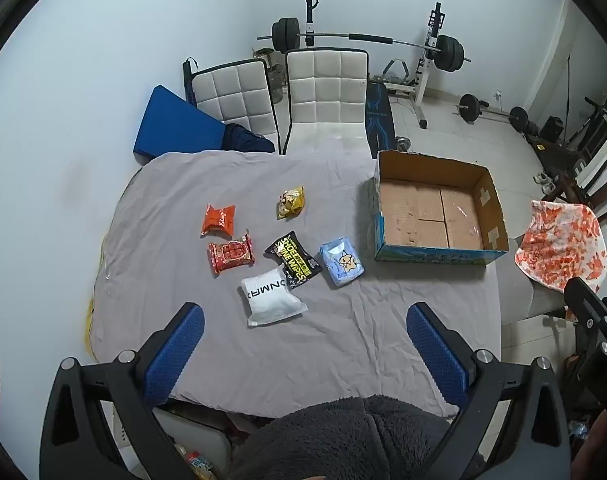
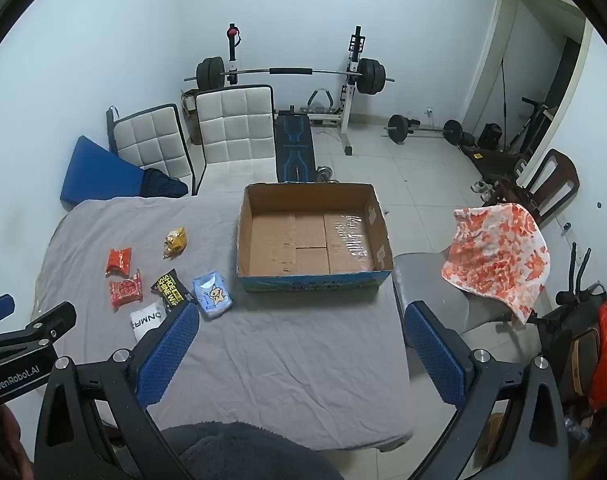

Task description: Organize soft objects

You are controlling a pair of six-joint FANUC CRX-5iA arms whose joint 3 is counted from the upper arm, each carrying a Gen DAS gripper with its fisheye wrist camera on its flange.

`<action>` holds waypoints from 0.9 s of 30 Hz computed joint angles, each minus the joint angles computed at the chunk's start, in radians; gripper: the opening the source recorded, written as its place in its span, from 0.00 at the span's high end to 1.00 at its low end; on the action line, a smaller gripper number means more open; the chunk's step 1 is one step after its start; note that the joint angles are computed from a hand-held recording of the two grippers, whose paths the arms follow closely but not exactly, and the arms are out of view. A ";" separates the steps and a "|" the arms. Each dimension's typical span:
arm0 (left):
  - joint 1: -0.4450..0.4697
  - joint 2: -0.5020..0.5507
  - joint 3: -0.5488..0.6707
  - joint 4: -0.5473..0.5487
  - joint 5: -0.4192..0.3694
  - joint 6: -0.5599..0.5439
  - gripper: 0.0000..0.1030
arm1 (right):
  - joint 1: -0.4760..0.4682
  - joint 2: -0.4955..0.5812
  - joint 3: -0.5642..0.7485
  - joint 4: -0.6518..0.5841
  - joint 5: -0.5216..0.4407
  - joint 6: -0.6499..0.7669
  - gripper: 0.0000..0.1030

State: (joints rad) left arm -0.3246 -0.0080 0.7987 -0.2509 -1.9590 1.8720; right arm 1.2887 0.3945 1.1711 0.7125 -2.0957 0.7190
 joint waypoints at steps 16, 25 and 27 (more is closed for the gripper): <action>0.015 -0.003 -0.006 0.003 0.017 -0.002 0.00 | 0.002 -0.021 -0.038 0.021 0.005 -0.012 0.00; -0.002 -0.003 0.011 -0.006 0.018 0.008 0.00 | 0.007 -0.005 -0.012 0.036 -0.006 -0.009 0.00; 0.000 -0.003 0.011 -0.004 0.022 0.007 0.00 | 0.007 -0.020 -0.035 0.030 0.002 -0.018 0.00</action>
